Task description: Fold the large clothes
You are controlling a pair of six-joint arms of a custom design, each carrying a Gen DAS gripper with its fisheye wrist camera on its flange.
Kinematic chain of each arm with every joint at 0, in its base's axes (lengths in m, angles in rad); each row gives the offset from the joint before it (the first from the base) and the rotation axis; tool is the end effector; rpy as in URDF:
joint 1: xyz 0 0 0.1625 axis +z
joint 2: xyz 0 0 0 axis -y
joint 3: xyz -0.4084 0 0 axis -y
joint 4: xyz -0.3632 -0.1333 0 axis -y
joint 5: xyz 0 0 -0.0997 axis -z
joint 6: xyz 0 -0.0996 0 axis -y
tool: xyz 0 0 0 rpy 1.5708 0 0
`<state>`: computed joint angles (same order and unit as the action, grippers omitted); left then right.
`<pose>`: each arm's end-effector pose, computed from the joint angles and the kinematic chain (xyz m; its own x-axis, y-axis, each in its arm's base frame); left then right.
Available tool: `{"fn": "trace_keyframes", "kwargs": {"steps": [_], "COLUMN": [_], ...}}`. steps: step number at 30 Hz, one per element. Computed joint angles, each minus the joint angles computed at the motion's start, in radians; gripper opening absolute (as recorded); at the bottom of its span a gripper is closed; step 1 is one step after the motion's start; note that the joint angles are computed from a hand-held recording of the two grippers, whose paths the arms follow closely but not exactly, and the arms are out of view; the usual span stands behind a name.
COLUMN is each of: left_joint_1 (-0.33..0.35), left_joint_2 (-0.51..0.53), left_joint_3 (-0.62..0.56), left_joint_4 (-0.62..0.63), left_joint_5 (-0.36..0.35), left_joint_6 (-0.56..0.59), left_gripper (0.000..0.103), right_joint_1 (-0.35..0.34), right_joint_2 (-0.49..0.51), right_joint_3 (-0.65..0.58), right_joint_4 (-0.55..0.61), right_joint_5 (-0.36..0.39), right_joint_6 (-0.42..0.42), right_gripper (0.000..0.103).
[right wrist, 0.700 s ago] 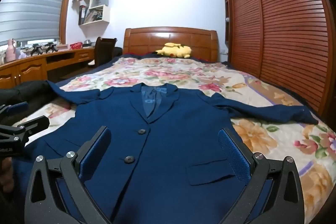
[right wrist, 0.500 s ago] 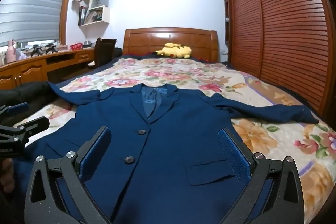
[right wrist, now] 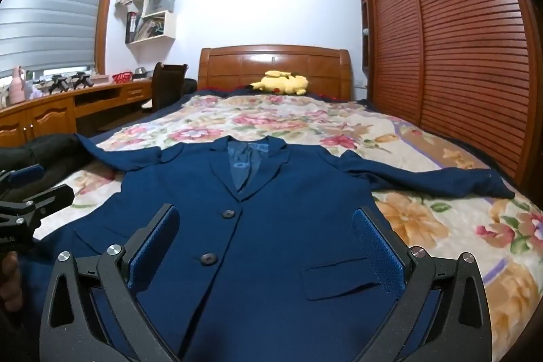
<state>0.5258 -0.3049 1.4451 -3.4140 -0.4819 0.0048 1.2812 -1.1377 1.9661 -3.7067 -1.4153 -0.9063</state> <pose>-0.4485 -0.5164 -0.0157 -0.7249 0.1152 -0.6791 0.6633 0.3824 -0.6433 -0.0111 -0.5580 0.3362 -0.6687 -0.1108 0.7352 -0.7331 0.2631 -0.6271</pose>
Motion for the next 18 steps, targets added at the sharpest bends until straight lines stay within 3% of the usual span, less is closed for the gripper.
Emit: {"fn": "trace_keyframes", "kwargs": {"steps": [18], "left_joint_1": [-0.002], "left_joint_2": [0.001], "left_joint_3": [-0.001], "left_joint_4": [-0.001], "left_joint_5": [0.007], "left_joint_6": [0.004], "left_gripper": [0.103], "right_joint_1": [-0.003], "right_joint_2": [-0.001], "right_joint_3": [-0.002], "right_joint_4": [-0.001], "right_joint_5": [0.007], "right_joint_6": [0.002], "right_gripper": [0.103]}}
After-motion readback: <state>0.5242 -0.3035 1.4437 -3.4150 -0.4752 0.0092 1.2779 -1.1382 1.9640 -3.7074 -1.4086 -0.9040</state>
